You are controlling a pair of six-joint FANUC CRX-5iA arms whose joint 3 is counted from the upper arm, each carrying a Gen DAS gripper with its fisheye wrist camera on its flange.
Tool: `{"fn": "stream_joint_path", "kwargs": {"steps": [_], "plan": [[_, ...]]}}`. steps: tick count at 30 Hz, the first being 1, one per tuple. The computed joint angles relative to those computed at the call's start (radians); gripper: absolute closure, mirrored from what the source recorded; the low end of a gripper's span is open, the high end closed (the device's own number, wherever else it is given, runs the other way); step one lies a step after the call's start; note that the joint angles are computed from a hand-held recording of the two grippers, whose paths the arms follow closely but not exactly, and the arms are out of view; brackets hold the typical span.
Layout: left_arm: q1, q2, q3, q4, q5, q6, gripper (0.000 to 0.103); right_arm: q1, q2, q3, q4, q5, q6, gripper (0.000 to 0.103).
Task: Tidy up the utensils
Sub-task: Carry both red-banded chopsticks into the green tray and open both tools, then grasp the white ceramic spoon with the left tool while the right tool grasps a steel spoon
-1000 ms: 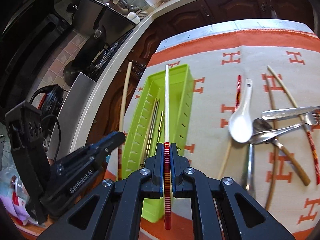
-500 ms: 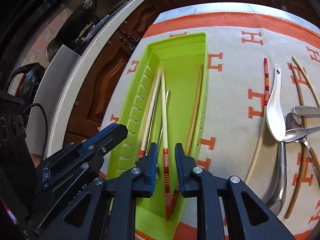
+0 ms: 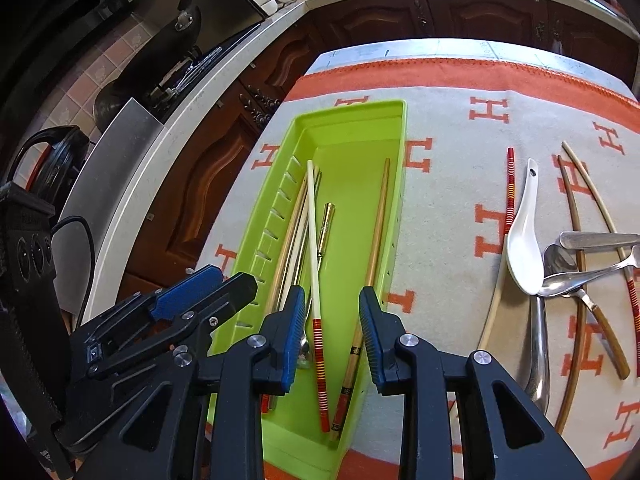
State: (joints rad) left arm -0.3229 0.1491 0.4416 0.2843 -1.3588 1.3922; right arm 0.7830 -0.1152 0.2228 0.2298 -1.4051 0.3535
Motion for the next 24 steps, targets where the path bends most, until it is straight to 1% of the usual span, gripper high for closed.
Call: {"fn": "stream_joint_path", "kwargs": {"steps": [6, 15, 24], "plan": [[0.001, -0.009, -0.008, 0.001, -0.006, 0.01, 0.071, 0.039, -0.019, -0.022, 0.041, -0.016, -0.018, 0.075], [-0.012, -0.013, 0.009, -0.014, -0.023, 0.027, 0.071, 0.065, -0.066, -0.067, 0.071, -0.011, -0.057, 0.075], [-0.061, -0.009, 0.058, -0.059, -0.046, 0.047, 0.071, 0.106, -0.152, -0.143, 0.137, -0.002, -0.133, 0.075]]}}
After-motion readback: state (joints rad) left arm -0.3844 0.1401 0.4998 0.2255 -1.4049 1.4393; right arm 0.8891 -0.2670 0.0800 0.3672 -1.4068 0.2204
